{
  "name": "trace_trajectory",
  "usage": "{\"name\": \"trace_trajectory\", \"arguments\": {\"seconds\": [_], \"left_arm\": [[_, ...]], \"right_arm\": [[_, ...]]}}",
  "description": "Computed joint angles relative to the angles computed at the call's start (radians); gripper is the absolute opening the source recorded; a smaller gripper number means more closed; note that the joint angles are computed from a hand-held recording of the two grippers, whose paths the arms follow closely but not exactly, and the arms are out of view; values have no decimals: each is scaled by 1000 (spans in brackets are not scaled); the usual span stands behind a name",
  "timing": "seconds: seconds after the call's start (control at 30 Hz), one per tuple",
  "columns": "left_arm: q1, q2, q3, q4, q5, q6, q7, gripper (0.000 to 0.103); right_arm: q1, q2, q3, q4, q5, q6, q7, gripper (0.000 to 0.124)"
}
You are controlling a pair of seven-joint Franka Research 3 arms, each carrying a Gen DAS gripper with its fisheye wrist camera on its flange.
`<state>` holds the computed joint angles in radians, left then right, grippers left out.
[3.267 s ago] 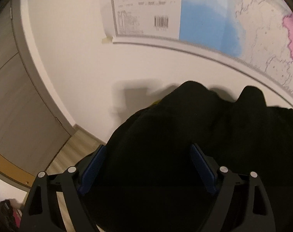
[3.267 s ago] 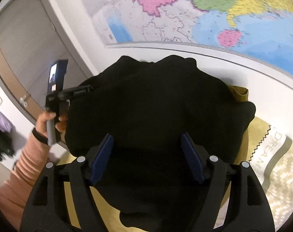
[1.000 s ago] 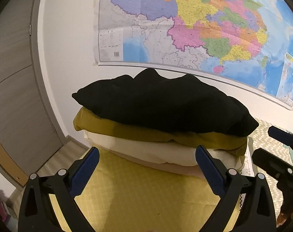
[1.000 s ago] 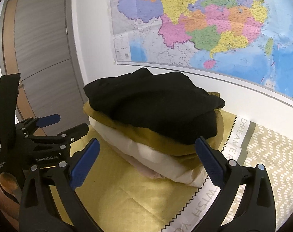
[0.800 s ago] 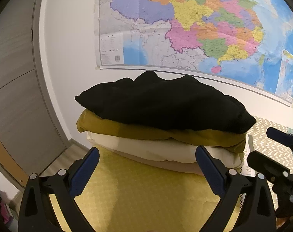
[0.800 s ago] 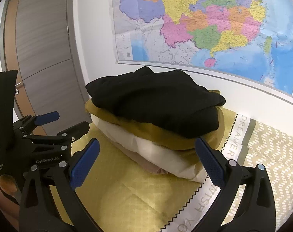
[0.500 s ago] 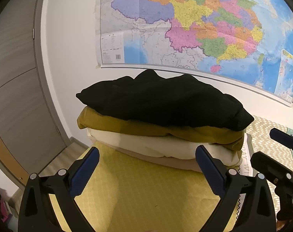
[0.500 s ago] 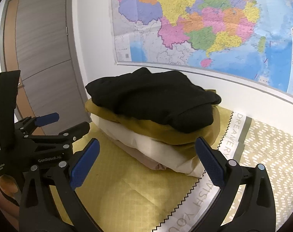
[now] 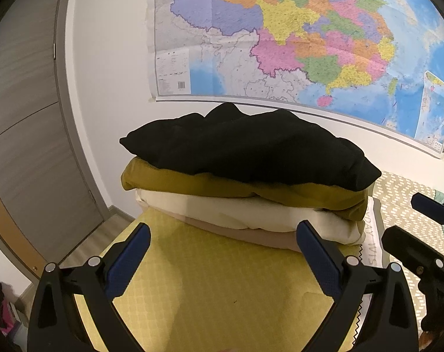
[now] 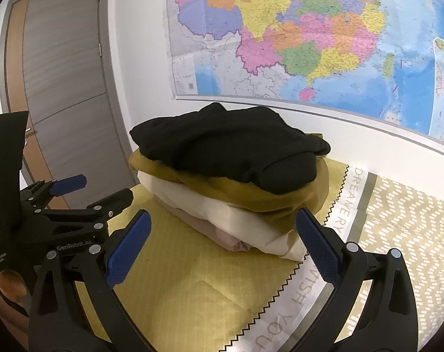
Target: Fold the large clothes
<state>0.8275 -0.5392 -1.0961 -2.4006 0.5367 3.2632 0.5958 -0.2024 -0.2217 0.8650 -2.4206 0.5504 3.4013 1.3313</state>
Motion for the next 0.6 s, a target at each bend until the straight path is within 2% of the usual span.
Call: {"name": "trace_trajectory", "arguments": {"seconds": [0.07, 0.27, 0.33, 0.53, 0.6], "left_arm": [[-1, -5, -2, -2, -1, -2, -1, 96], [-7, -3, 1, -6, 3, -1, 5, 96], [-9, -3, 1, -7, 4, -3, 6, 96], [-7, -2, 0, -6, 3, 0, 6, 96], [-6, -2, -2, -6, 2, 1, 7, 96]], "right_arm": [[15, 2, -12, -3, -3, 2, 3, 97], [-2, -5, 10, -12, 3, 3, 0, 97], [22, -1, -15, -14, -1, 7, 3, 97], [39, 1, -23, -15, 26, 10, -22, 97], [64, 7, -47, -14, 27, 8, -29, 97]]}}
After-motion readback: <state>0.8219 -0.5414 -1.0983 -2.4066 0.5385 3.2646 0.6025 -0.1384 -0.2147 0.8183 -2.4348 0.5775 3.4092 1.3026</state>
